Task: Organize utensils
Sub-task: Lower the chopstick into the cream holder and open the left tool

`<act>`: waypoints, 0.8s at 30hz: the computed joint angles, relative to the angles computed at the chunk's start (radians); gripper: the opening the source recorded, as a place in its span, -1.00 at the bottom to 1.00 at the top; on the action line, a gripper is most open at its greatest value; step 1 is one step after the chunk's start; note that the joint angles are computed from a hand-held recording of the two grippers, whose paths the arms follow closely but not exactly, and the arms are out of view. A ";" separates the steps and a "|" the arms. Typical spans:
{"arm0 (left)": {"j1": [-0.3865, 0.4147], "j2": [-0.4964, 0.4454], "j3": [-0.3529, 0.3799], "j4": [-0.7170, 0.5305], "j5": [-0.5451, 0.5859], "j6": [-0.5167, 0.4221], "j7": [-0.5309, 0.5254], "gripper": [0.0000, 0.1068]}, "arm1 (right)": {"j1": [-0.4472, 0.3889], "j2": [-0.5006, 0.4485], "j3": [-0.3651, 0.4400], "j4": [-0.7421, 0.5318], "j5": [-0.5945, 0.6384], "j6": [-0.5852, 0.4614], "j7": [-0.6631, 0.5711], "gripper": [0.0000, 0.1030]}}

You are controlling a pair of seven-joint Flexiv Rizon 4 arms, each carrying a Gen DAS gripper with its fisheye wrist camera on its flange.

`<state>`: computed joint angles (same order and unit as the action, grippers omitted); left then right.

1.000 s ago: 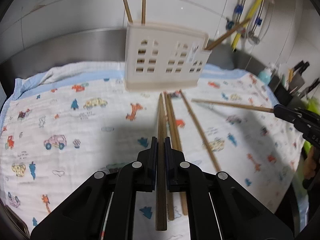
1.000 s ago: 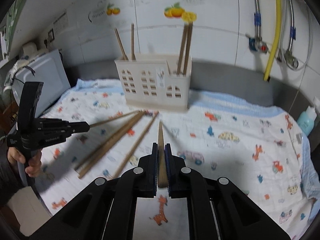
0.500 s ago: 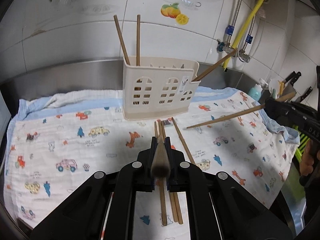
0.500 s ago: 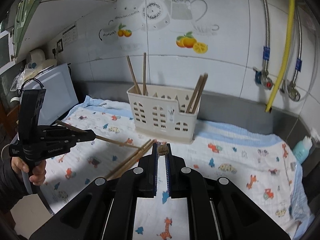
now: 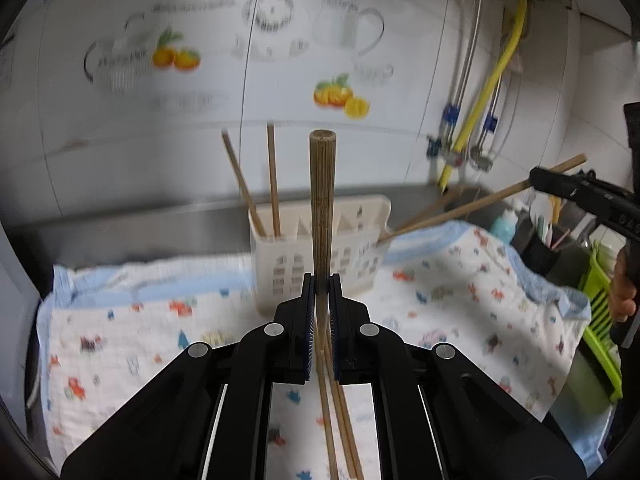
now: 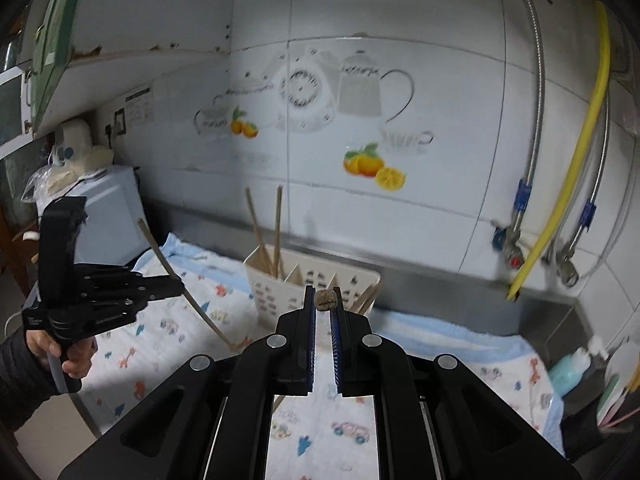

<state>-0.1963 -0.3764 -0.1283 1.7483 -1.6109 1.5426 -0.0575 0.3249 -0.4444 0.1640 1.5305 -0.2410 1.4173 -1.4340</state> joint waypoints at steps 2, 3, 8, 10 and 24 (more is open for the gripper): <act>-0.007 0.003 0.000 -0.035 -0.024 0.013 0.033 -0.89 | 0.015 -0.014 -0.023 -0.036 -0.022 -0.032 0.012 -0.87; -0.011 0.003 0.001 -0.056 -0.032 0.018 0.048 -0.89 | 0.012 -0.023 -0.019 -0.052 -0.021 -0.047 0.008 -0.87; -0.025 -0.020 0.003 -0.150 -0.014 0.068 0.062 -0.89 | 0.013 -0.083 -0.005 -0.172 -0.013 -0.186 -0.031 -0.86; -0.018 -0.037 -0.002 -0.185 0.026 0.081 0.043 -0.89 | 0.013 -0.111 0.002 -0.221 0.002 -0.237 -0.053 -0.86; -0.012 -0.232 0.223 -0.347 0.678 -0.100 -0.659 -0.89 | 0.034 -0.229 -0.005 -0.403 0.080 -0.398 -0.125 -0.86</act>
<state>-0.2079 -0.6079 0.0947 1.4015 -0.9324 1.4423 -0.7162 0.3591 -0.6738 0.1589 1.1278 -0.1608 1.0195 -1.5588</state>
